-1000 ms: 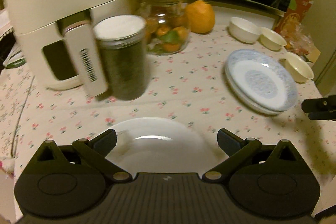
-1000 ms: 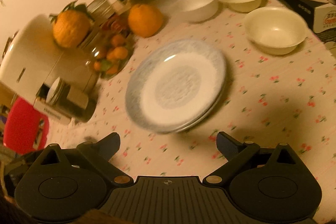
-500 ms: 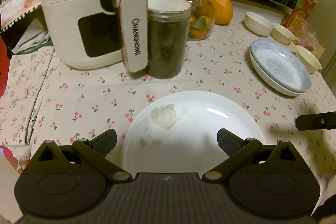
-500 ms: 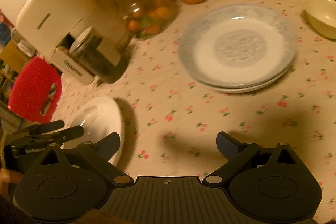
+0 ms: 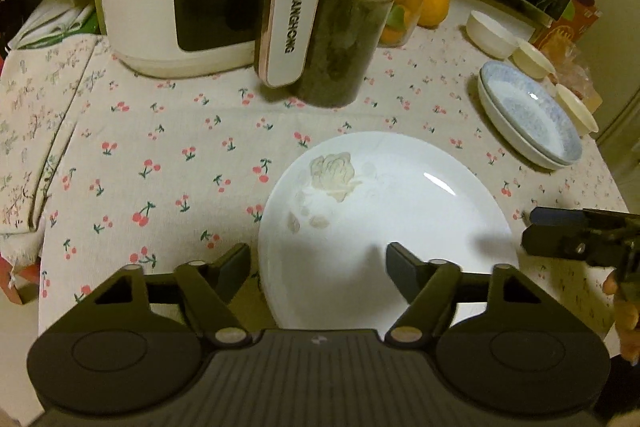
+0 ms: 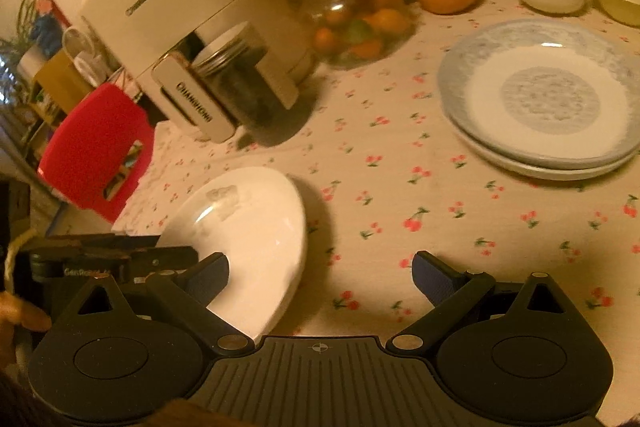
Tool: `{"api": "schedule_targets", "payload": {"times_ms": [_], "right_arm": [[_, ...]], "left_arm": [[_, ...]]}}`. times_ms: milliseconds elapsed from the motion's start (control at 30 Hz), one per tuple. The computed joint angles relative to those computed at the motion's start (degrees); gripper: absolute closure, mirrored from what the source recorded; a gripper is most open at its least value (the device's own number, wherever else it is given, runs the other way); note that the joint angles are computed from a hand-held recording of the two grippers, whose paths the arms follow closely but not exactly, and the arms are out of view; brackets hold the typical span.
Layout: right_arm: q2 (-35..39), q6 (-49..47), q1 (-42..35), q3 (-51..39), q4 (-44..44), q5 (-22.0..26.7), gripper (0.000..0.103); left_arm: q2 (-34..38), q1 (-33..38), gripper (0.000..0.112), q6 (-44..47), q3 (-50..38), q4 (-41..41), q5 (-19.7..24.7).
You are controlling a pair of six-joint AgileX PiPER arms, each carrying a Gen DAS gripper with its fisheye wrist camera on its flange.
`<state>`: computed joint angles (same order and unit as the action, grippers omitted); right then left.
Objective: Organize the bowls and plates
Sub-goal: 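Move both tools toward the plain white plate, then grasp the plain white plate rim with left tool while right tool grasps it too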
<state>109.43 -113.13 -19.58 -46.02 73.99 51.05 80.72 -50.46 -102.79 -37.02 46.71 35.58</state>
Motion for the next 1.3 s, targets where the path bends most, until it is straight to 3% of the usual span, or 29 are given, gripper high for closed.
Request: {"api": "schedule_targets", "payload": {"times_ms": [67, 267, 467, 567, 633, 667, 733, 933, 1300], "right_arm": [[-0.2, -2.3, 0.6, 1.4, 1.4, -0.7, 0.004], [0.0, -4.4, 2.1, 3.0, 1.9, -1.2, 0.006], [0.2, -5.0, 2.4, 3.5, 3.3, -1.5, 0.010], [0.3, -4.9, 2.9, 3.4, 3.9, -1.8, 0.020], [0.5, -3.9, 3.2, 2.8, 3.3, -1.7, 0.036], [0.6, -3.3, 3.4, 2.6, 2.9, -1.7, 0.040], [1.1, -1.6, 3.7, 1.7, 1.5, -1.1, 0.065], [0.4, -1.3, 4.0, 1.9, 2.7, -2.8, 0.076], [0.2, 4.1, 1.6, -2.1, 1.0, -0.6, 0.081]], "left_arm": [[-0.2, 0.6, 0.056, 1.0, 0.3, -1.1, -0.9], [-0.4, 0.8, 0.071, 3.2, 0.2, -3.0, -0.1], [-1.7, 2.0, 0.081, 4.3, 1.4, -5.1, -0.9], [-2.0, 1.9, 0.084, 4.0, 1.6, -5.3, -0.6], [-2.0, 1.6, 0.085, 3.3, 1.5, -4.7, -0.2], [-2.0, 1.7, 0.085, 3.1, 1.5, -4.6, -0.2], [-1.8, 1.5, 0.086, 2.4, 1.5, -3.7, -0.3], [-0.8, 0.9, 0.087, 1.5, 0.8, -2.5, 0.1], [1.1, 0.9, 0.088, -0.1, -2.3, 0.5, -0.2]]}}
